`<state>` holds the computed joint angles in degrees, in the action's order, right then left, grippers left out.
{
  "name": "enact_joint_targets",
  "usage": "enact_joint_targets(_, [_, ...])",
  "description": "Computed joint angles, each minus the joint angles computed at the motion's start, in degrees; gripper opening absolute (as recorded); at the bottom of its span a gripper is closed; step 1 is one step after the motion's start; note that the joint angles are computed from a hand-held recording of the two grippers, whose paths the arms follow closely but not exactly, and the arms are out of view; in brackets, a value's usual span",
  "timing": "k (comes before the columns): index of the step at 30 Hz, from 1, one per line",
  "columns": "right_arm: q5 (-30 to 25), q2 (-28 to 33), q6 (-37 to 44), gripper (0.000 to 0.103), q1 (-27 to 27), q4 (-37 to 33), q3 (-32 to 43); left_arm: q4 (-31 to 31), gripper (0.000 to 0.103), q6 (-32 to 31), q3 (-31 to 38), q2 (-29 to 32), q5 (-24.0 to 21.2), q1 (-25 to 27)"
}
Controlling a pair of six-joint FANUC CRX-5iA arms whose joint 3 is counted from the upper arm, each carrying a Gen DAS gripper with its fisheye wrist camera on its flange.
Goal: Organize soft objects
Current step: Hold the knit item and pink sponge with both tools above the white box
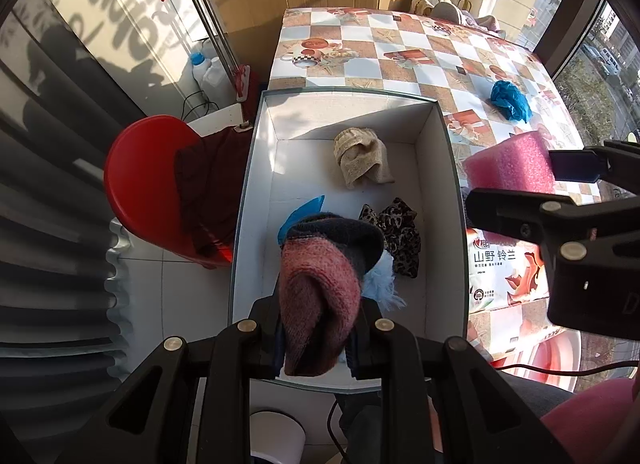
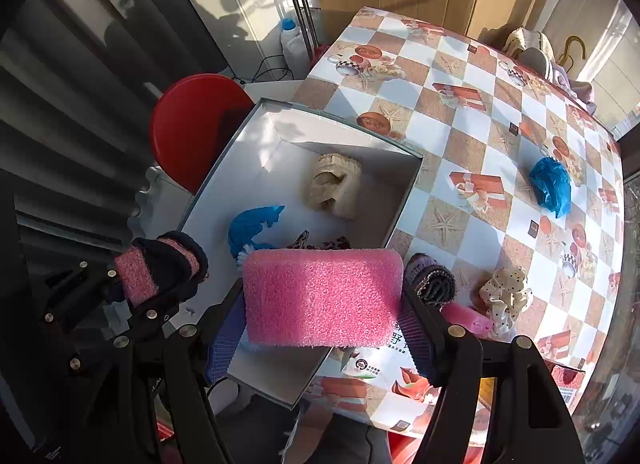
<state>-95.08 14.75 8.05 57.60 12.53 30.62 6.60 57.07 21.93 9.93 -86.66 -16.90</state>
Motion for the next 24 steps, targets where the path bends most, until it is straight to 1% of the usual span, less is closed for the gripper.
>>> enact_joint_targets(9, [-1.28,0.32,1.48,0.072,-0.56,0.51,0.46,-0.16,0.025,0.16,0.91,0.68,-0.61,-0.27])
enact_joint_targets(24, [-0.85,0.34,2.82,0.072,-1.53,0.25,0.44,-1.01,0.025,0.86,2.82,2.14,-1.39,-1.04])
